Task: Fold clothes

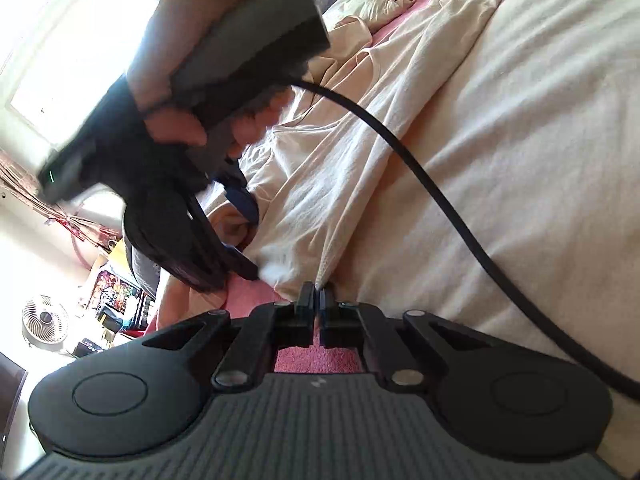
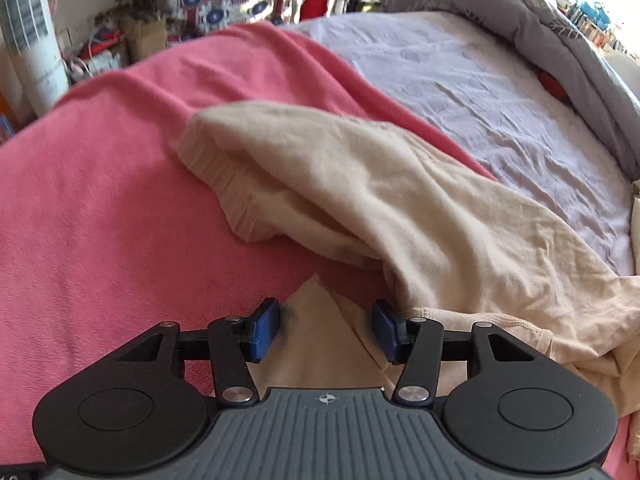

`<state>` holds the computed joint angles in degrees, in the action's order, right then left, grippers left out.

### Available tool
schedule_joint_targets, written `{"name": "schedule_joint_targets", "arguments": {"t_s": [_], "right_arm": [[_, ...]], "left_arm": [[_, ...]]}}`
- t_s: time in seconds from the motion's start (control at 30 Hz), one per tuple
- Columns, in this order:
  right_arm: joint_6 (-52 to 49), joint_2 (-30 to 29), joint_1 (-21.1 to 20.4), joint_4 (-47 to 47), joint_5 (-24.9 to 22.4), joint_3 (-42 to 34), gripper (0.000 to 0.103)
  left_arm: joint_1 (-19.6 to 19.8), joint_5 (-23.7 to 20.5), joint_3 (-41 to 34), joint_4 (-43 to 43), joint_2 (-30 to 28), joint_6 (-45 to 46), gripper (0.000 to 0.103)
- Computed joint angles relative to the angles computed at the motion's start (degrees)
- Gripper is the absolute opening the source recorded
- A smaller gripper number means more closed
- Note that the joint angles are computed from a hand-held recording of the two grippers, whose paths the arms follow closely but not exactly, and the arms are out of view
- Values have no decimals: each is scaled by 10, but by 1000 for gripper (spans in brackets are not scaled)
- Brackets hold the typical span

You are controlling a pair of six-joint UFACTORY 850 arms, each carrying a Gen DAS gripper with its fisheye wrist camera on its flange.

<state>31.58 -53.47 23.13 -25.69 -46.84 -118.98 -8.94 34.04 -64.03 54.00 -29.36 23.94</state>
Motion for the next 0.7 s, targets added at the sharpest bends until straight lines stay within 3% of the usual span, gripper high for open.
{"name": "schedule_joint_targets", "arguments": {"t_s": [0.07,0.1,0.3,0.43,0.5,0.53,0.57,0.67,0.7], "right_arm": [[25,2,4,-9,13,5,12],[49,5,5,-19,17,9,9],[133,33,-1,-52,65,56,8],[131,34,-15,-20,86,62,8],[125,38,-21,0,100,69,8],[123,40,-24,10,108,73,8],[123,41,-26,17,114,77,8],[114,44,-30,33,122,81,8],[109,46,-31,34,123,83,8]], "left_arm": [[0,1,-4,-1,-4,-2,0],[0,2,-6,-3,-5,-2,0],[0,10,-6,-25,-5,-5,0],[15,32,3,-21,-2,9,13],[15,23,-5,-19,0,2,17],[15,19,-11,-18,-2,-2,21],[14,15,-19,-18,-7,-7,34],[16,24,-42,-14,-22,-29,57],[17,21,-48,-6,-24,-48,61]]}}
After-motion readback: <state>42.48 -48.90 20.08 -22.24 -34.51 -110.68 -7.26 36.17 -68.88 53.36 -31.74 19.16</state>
